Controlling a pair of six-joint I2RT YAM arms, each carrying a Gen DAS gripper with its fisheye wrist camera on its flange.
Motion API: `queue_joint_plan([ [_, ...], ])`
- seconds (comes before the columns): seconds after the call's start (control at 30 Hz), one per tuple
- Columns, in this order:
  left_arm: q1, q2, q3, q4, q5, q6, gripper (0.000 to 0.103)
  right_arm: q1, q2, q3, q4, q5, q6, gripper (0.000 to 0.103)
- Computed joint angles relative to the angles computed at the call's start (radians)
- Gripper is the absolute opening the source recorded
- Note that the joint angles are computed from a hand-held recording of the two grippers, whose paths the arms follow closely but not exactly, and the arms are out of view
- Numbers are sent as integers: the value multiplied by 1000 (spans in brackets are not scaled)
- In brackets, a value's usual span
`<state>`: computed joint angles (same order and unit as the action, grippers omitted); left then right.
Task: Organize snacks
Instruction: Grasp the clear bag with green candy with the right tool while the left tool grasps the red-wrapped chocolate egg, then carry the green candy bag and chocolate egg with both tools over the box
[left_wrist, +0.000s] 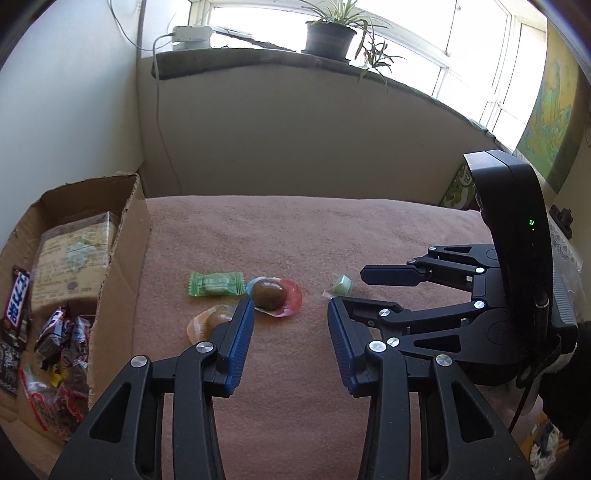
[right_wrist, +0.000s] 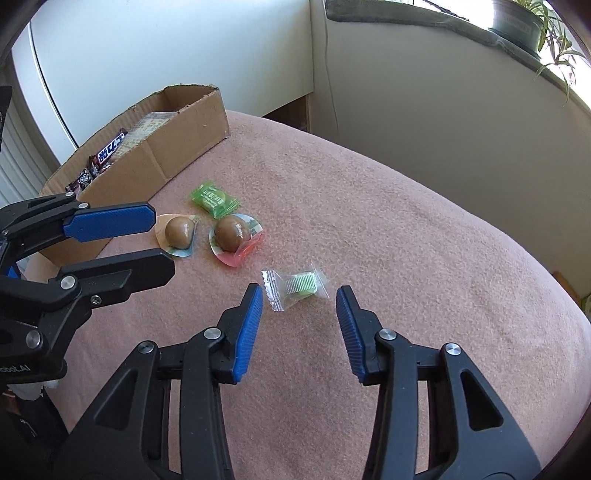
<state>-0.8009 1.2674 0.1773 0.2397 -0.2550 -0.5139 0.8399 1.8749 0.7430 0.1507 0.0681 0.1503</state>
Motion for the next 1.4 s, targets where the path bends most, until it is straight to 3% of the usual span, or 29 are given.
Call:
queue_joint_plan([
  [0.37,125,267,88,130,72,47,40,-13,60,40,13,-14,-13,44],
  [0.6,164,358,106,187,130,74,29,-9,62,43,12,13,-27,38],
  [0.8,154,371,100,209,119,79,27,-14,55,33,14,13,-32,33],
  [0.87,149,371,98,213,113,78,27,-13,53,31,18,18,-28,26],
  [1.17,143,338,68,224,115,80,26,-26,14,-19,45,10,2,24],
  [1.4,121,189,28,158,101,71,26,-22,-64,-79,51,20,28,24],
])
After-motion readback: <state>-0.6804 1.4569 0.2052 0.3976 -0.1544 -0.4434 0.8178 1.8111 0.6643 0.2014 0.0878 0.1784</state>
